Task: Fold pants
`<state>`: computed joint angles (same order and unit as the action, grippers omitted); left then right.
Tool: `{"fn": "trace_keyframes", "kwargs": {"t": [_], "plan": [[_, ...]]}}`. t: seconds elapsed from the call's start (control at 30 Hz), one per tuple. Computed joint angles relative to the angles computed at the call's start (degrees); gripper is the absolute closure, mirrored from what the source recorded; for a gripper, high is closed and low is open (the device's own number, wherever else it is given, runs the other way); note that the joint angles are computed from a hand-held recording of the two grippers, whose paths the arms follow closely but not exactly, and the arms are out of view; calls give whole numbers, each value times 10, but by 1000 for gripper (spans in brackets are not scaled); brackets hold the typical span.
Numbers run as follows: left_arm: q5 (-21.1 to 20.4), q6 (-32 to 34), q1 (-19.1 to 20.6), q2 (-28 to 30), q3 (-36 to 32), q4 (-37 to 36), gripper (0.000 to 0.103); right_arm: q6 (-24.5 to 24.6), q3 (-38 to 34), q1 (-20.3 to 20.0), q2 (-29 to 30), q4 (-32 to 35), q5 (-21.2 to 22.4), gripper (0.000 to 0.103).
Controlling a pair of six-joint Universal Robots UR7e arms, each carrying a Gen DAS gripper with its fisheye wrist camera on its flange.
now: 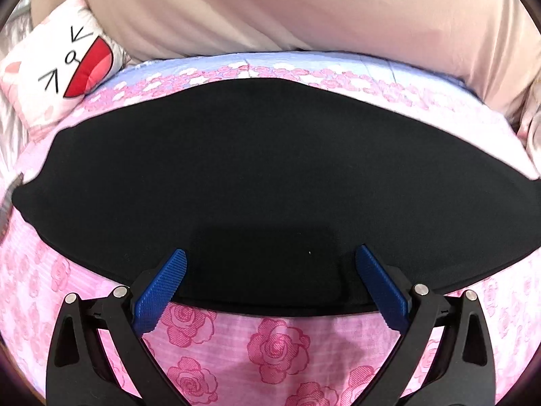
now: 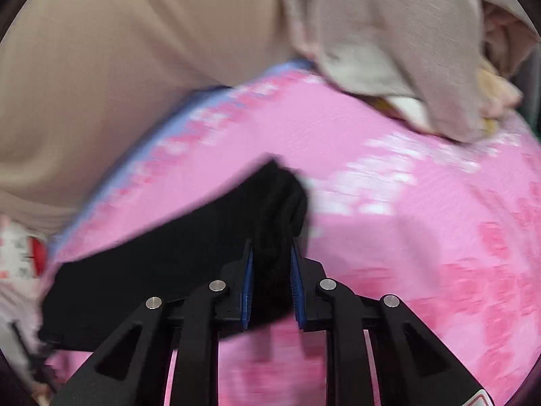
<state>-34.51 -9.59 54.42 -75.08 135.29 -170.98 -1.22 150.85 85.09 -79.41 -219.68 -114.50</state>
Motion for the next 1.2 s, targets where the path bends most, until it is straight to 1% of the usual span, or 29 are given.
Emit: {"fn": "trace_keyframes", "kwargs": {"t": [0.07,0.1,0.13,0.17,0.2,0.23,0.27,0.37,0.43,0.47,0.5,0.57,0.6,0.67,0.73,0.8,0.93,0.97,1.0,1.03,1.07,1.1,1.13,1.17,1.2], "plan": [[-21,2,7,-9,4,-18,5,5,-27,55,23,9,15,85],[-32,2,10,-14,6,-26,5,4,-58,98,53,22,13,85],[-41,4,13,-18,7,-31,5,2,-83,124,76,37,17,85],[-48,6,15,-20,9,-39,5,1,-111,144,100,59,30,85],[-57,9,17,-24,11,-49,5,1,-150,168,137,86,44,85],[-66,12,20,-26,13,-59,5,1,-184,187,173,111,49,85],[-76,13,23,-30,16,-66,5,-2,-224,207,212,142,45,85],[-126,18,38,-49,26,-95,5,-4,-310,241,312,209,39,85],[-175,23,56,-64,35,-128,5,-3,-375,263,384,264,19,85],[-194,25,63,-69,38,-138,5,-4,-394,270,404,280,10,84],[-222,25,75,-75,40,-152,5,-5,-423,280,435,303,-11,84],[-267,23,96,-83,42,-165,5,-10,-446,294,472,314,-52,82],[-276,23,100,-85,42,-166,5,-20,-451,301,486,298,-73,79],[-282,24,101,-86,44,-168,5,-16,-451,316,487,307,-98,78],[-278,26,97,-85,44,-167,5,-4,-446,322,477,321,-98,77],[-278,26,98,-85,42,-165,5,-3,-449,325,475,335,-110,79],[-292,28,106,-90,43,-166,5,8,-453,330,483,325,-120,82],[-297,30,109,-91,41,-164,5,1,-461,337,487,321,-120,86],[-301,33,110,-94,42,-163,6,-8,-467,338,490,320,-103,102],[-305,32,112,-97,44,-166,5,-13,-472,336,489,327,-69,103],[-315,28,118,-99,45,-173,5,-6,-479,333,493,335,-59,103],[-344,28,131,-106,41,-166,5,-2,-490,330,501,348,-67,103],[-360,28,139,-119,36,-143,5,-2,-495,330,507,353,-79,103],[-352,34,138,-134,37,-129,5,-4,-490,331,510,334,-87,99],[-320,56,133,-155,45,-131,5,-9,-477,332,506,306,-73,93]]}}
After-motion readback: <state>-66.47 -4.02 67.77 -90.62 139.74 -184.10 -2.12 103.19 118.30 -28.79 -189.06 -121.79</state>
